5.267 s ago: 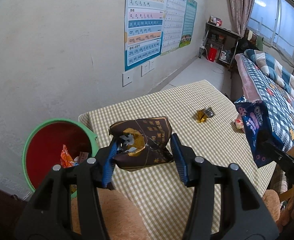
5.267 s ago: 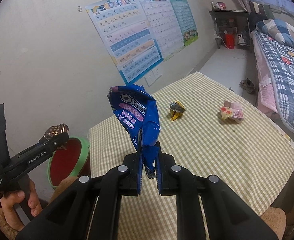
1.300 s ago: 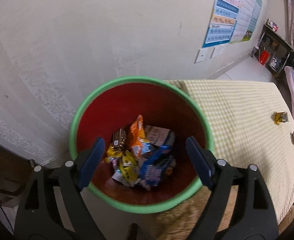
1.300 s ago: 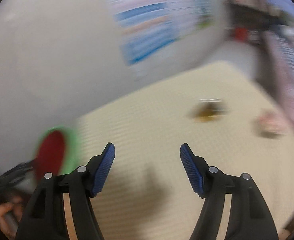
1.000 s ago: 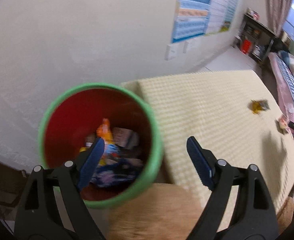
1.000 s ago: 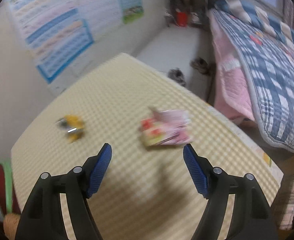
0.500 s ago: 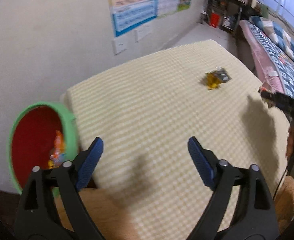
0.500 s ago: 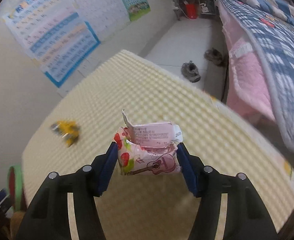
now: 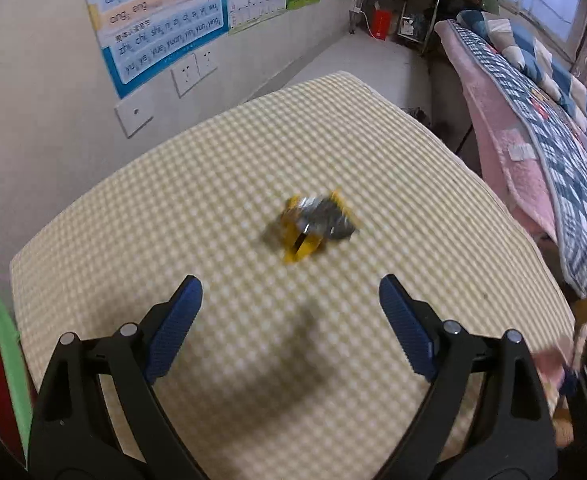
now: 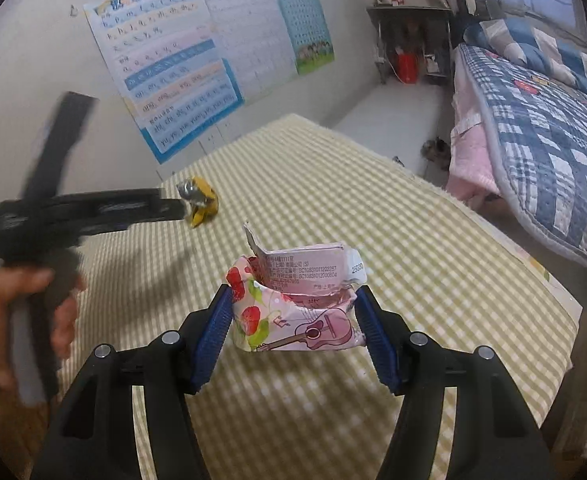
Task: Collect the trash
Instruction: 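Grasp the gold-silver wrapper with the left gripper while the right holds the pink wrapper, then carry the gold wrapper with the left gripper over the bin while the right carries the pink wrapper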
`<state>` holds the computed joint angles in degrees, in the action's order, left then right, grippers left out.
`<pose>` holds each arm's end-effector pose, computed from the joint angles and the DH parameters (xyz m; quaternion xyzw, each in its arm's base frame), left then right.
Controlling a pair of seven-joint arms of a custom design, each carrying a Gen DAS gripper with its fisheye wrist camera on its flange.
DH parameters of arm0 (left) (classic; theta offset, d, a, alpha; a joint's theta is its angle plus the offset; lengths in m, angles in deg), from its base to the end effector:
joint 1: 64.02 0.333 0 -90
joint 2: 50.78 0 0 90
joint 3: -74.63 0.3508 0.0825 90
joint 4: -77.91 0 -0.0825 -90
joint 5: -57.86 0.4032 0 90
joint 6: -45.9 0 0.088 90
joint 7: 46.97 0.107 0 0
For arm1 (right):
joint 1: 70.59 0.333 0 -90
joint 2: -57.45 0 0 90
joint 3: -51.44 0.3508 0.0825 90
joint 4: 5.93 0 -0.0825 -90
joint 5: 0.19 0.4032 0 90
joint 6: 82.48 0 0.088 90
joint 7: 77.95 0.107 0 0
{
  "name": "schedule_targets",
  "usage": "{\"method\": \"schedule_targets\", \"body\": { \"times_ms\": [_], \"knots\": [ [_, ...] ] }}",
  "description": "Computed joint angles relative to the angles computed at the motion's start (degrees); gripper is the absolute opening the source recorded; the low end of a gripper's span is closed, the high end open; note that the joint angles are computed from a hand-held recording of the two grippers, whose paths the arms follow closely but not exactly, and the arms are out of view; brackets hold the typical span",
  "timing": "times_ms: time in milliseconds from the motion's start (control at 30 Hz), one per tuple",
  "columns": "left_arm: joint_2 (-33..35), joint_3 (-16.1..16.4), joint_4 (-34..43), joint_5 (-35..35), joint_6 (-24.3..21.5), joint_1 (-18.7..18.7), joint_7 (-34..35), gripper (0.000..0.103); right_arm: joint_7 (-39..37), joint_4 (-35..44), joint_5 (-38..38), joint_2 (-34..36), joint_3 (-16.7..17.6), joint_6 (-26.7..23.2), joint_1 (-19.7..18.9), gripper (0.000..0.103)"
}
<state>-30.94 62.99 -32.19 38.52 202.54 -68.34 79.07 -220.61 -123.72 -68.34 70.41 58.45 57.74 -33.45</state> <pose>0.6638 -0.1645 0.3852 -0.4502 0.8535 -0.2384 0.1101 0.4496 0.4314 0.3660 -0.4456 0.8063 -0.2411 0.3053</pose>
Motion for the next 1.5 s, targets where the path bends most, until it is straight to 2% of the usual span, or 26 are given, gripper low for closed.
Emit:
{"method": "schedule_targets", "body": {
  "times_ms": [100, 167, 267, 367, 467, 600, 633, 700, 867, 1033, 1100, 1200, 1333, 1500],
  "knots": [
    [1.9, 1.45, 2.07, 3.42, -0.47, -2.35, -3.51, 0.086, 5.6, -1.51, -3.53, -0.2, -0.86, 3.65, -0.77, 0.061],
    [3.23, 2.49, 3.42, 6.48, -1.18, -4.01, -5.6, 0.082, 6.05, -1.46, -4.24, 0.22, -1.0, 5.37, -1.36, 0.061],
    [4.74, 3.29, 4.38, 9.93, -0.18, -5.38, -7.43, 0.081, 9.06, -1.24, -9.75, -0.06, -1.41, 7.04, -1.26, 0.062],
    [6.75, 4.98, 6.46, 13.89, -0.91, -7.35, -10.96, 0.08, 7.84, -0.16, -10.88, 0.67, -1.17, 8.47, -1.87, 0.062],
    [7.92, 4.49, 7.79, 14.61, -1.51, -6.98, -11.85, 0.065, 8.01, 0.35, -11.82, 1.11, -1.36, 10.06, -2.14, 0.062],
    [8.26, 2.31, 8.4, 12.89, -2.12, -5.02, -9.75, 0.034, 6.98, 1.12, -11.04, 2.1, -1.51, 11.62, -2.51, 0.063],
    [7.84, 2.53, 7.78, 13.23, -1.44, -5.21, -9.57, 0.034, 6.22, 1.22, -10.44, 2.28, -1.55, 11.79, -2.52, 0.063],
    [6.6, 1.2, 6.06, 11.53, -0.07, -3.82, -7.47, 0.034, 5.36, 1.61, -9.9, 2.59, -1.79, 11.66, -2.26, 0.062],
    [0.39, -3.63, -0.32, 0.88, 0.42, 3.07, 2.71, 0.034, 3.27, 2.23, -8.39, 3.1, -2.02, 10.47, -1.83, 0.063],
    [-8.18, -4.27, -9.34, -9.94, 1.71, 6.98, 16.25, 0.034, -0.73, 2.94, -5.01, 3.73, -1.87, 7.68, -0.84, 0.062],
    [-11.39, -2.88, -12.49, -12.48, 1.16, 7.42, 19.87, 0.034, -2.12, 3.41, -3.61, 4.14, -1.88, 6.93, -0.5, 0.062],
    [-14.47, 0.21, -15.18, -12.39, 0.41, 6.38, 20.73, 0.034, -4.58, 4.05, -0.67, 4.81, -1.88, 6.5, -0.25, 0.062],
    [-18.75, 3.62, -17.42, -17.32, -2.88, 6.42, 22.76, 0.034, -6.55, 4.02, 3.78, 4.95, -2.03, 5.86, 0.03, 0.062],
    [-23.47, 6.57, -19.72, -25.26, -3.9, 5.82, 29.79, 0.034, -6.5, 3.53, 6.67, 4.05, -1.98, 4.66, 0.74, 0.062]
  ]
}}
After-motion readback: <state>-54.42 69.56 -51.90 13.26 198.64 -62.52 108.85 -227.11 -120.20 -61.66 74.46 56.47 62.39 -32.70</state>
